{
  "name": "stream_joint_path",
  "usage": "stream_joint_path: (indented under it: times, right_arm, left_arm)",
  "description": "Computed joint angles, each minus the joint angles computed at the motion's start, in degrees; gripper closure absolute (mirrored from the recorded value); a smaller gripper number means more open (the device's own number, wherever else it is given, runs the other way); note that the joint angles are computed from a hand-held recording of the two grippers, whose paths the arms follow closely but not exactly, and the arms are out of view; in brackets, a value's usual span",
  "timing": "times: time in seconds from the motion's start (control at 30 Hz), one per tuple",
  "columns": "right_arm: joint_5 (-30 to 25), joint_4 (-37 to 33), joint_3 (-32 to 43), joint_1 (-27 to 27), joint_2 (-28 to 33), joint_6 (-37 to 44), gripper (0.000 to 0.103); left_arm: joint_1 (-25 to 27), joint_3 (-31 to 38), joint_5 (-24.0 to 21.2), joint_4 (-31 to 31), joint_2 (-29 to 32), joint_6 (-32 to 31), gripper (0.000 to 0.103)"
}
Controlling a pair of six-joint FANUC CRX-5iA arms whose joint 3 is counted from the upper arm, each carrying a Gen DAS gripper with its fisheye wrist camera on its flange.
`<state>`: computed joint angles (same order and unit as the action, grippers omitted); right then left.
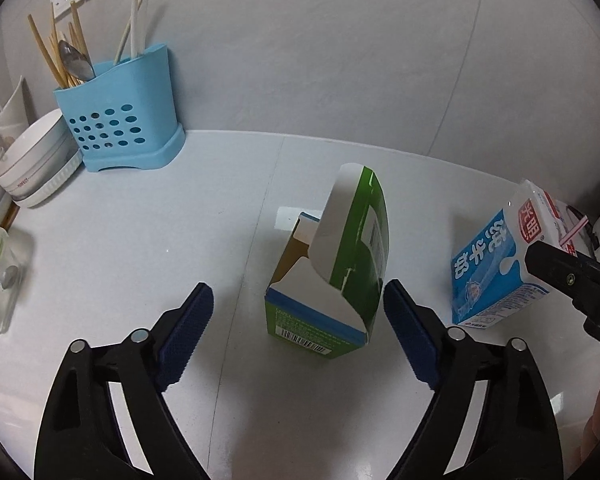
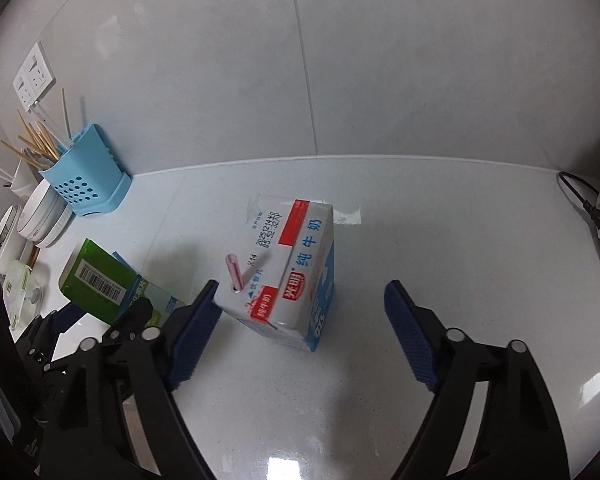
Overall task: Collect trash
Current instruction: 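Grasp the green juice carton with the left tool while the right tool grasps the milk carton, then carry the green juice carton and milk carton over the wastebasket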
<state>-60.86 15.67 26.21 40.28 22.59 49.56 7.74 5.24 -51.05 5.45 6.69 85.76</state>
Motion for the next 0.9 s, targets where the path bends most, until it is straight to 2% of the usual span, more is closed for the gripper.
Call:
stream_joint_path:
  times: [0.03,0.07,0.1,0.13,0.3,0.5,0.9]
  right_arm:
    - [-0.24,0.11,0.14,0.02,0.12,-0.06,0.035]
    - [-0.59,0.21,0.35,-0.01,0.28,-0.12,0.043]
    - [-1.14,-0.01,0.88,-0.08,0.58,0.25,0.055]
    - [-1.65,-0.27,1.29,-0.17,0.79,0.78,0.061]
    - [-0.18,-1.10,-0.51,-0.65,-0.66,1.51,0.063]
    - [0.85,-0.32,-3.56,-0.43,-3.00,1.25,0.063]
    - [2.10,2.84,-11.69,1.48,-9.73,-1.93,0.063]
  left_arm:
    - [-0.03,-0.02,0.17,0.36,0.08,-0.08,0.031]
    - [-0.03,-0.12,0.46,0.68,0.12,-0.24,0.040]
    - [-0.08,-0.18,0.78,0.70,0.15,-0.27,0.048]
    - [-0.19,0.02,0.65,0.41,0.23,-0.07,0.056]
    - [-0.47,-1.03,1.63,-0.31,-1.12,1.11,0.057]
    - [-0.73,-1.20,-0.19,-1.56,-2.66,1.93,0.057]
    - [0.31,-5.84,-1.77,0.55,-9.03,-0.81,0.058]
